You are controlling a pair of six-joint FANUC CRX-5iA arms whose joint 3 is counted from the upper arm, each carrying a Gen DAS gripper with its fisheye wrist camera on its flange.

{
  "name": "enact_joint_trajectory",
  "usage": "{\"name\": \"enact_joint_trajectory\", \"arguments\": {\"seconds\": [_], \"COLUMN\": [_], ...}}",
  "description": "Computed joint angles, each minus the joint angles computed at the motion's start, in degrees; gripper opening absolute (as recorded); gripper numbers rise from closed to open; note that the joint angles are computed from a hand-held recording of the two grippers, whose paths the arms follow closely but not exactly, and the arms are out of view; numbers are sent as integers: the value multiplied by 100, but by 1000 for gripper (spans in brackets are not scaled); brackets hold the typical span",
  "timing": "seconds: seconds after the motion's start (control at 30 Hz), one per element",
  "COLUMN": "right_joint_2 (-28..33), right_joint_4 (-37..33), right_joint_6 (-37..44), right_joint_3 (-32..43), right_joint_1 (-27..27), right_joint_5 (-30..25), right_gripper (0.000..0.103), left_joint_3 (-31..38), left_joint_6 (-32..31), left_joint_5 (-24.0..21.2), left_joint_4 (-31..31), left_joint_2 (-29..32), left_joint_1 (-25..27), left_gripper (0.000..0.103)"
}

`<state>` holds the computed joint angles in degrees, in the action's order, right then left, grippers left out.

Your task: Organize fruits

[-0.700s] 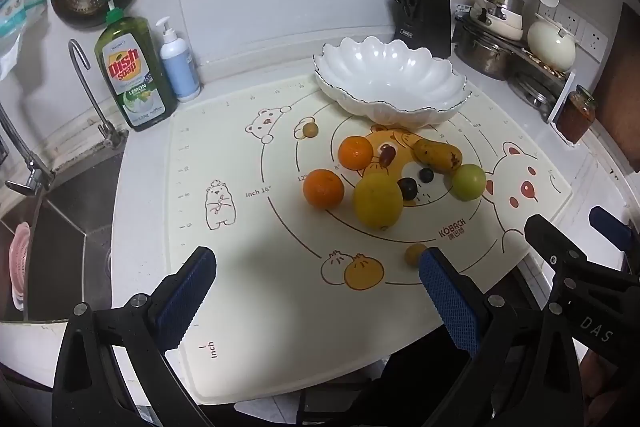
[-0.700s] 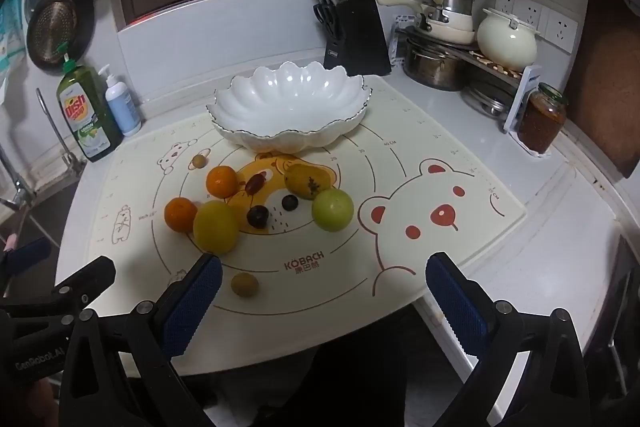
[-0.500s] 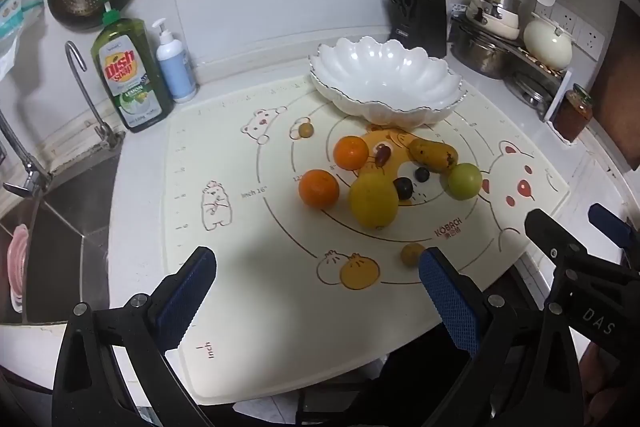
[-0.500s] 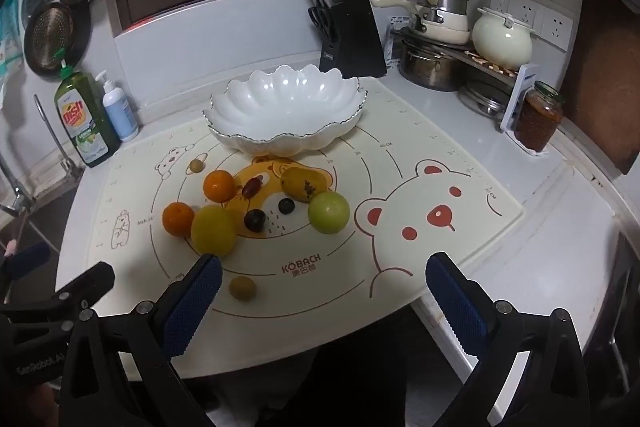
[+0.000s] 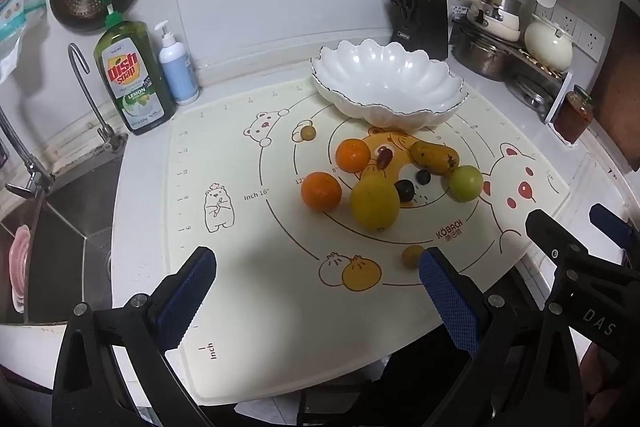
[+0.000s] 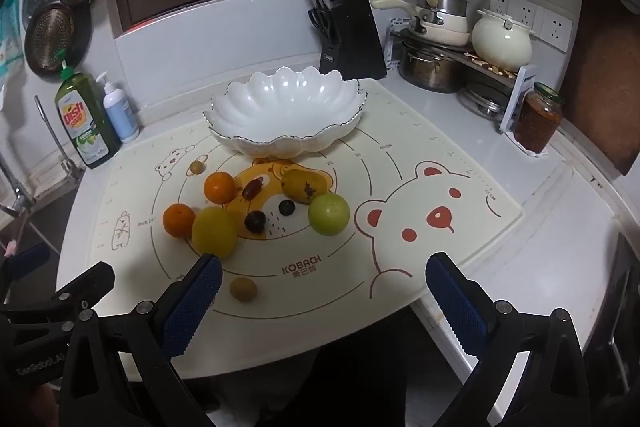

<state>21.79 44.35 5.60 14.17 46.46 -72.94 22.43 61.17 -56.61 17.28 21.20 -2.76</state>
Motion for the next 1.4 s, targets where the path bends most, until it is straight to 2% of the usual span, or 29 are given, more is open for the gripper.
{"name": "enact_joint_trajectory", "arguments": {"seconds": [1.4], "right_joint_2": [-58], "right_joint_4": [-9], "right_joint_6": [-55], "right_joint_3": [-98], "right_joint_1": [-7], "right_joint_5": [66], "right_gripper": [103], "left_joint_3": [26], "left_joint_6": [33], "left_joint_5": [-40], "left_joint_4": [-107], "left_joint_2": [-18], "left_joint_1": [-51], "left_gripper": [103]}}
